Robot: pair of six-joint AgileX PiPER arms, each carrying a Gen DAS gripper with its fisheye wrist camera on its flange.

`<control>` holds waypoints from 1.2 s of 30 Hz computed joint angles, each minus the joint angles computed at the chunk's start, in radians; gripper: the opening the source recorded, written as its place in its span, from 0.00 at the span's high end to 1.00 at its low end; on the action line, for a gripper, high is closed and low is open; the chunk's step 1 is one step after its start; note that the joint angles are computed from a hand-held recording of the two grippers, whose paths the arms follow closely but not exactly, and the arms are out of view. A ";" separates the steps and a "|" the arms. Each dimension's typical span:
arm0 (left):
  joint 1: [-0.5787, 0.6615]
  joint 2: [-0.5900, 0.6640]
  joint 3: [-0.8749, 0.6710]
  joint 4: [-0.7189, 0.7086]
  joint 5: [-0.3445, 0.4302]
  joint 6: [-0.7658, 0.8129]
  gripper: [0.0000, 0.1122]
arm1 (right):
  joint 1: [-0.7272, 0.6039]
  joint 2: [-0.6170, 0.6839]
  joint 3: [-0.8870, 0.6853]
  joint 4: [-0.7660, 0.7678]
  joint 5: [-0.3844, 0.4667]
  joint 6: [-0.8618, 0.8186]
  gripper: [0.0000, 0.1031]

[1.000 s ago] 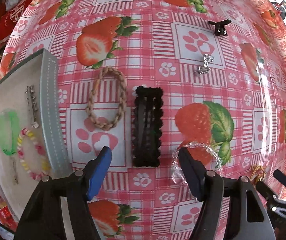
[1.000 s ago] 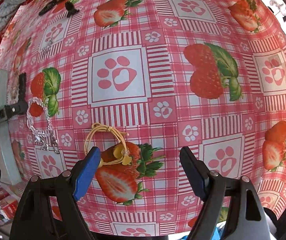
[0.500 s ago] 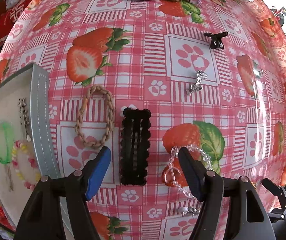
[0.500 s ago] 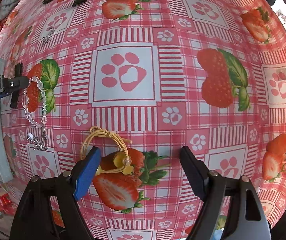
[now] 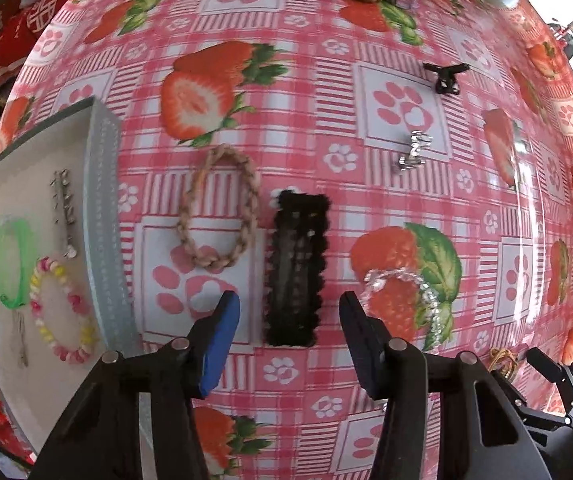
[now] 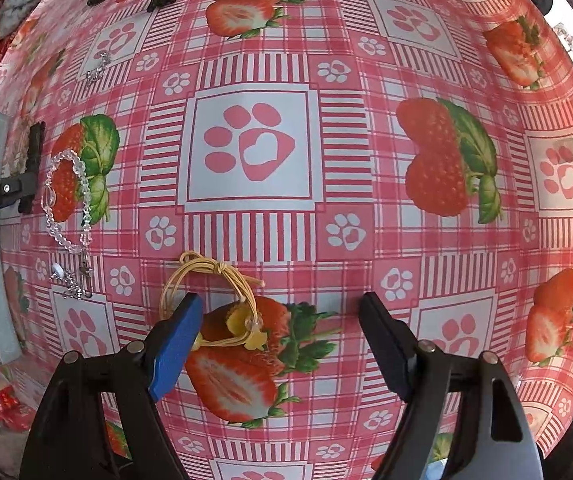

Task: Organize jewelry
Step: 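Grasp the black scalloped hair clip with the left tool while the right tool grasps the yellow hair tie, then carry the black clip over the white tray while the right tool carries the yellow tie there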

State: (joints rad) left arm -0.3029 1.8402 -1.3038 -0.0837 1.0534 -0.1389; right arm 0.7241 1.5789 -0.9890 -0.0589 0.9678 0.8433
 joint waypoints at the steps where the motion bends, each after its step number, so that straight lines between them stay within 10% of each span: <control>1: -0.010 0.004 -0.004 0.005 -0.004 -0.005 0.49 | 0.003 0.001 -0.001 -0.004 -0.001 0.005 0.23; 8: -0.068 0.052 -0.059 0.013 -0.009 -0.019 0.70 | 0.070 0.019 -0.052 -0.041 0.029 0.049 0.46; 12: -0.032 0.017 -0.040 -0.036 -0.002 0.030 0.70 | 0.095 0.035 -0.086 -0.052 0.036 0.062 0.90; 21: 0.018 -0.068 -0.022 -0.068 0.033 0.089 0.70 | -0.017 -0.040 -0.057 0.087 -0.057 -0.028 0.94; 36: 0.168 -0.264 0.044 -0.100 0.092 0.194 0.70 | -0.019 -0.033 -0.182 0.084 0.029 -0.064 0.94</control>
State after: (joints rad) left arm -0.1352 1.5762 -1.2598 -0.1838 1.1454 0.0551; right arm 0.7050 1.5460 -1.1714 0.0249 0.9967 0.7788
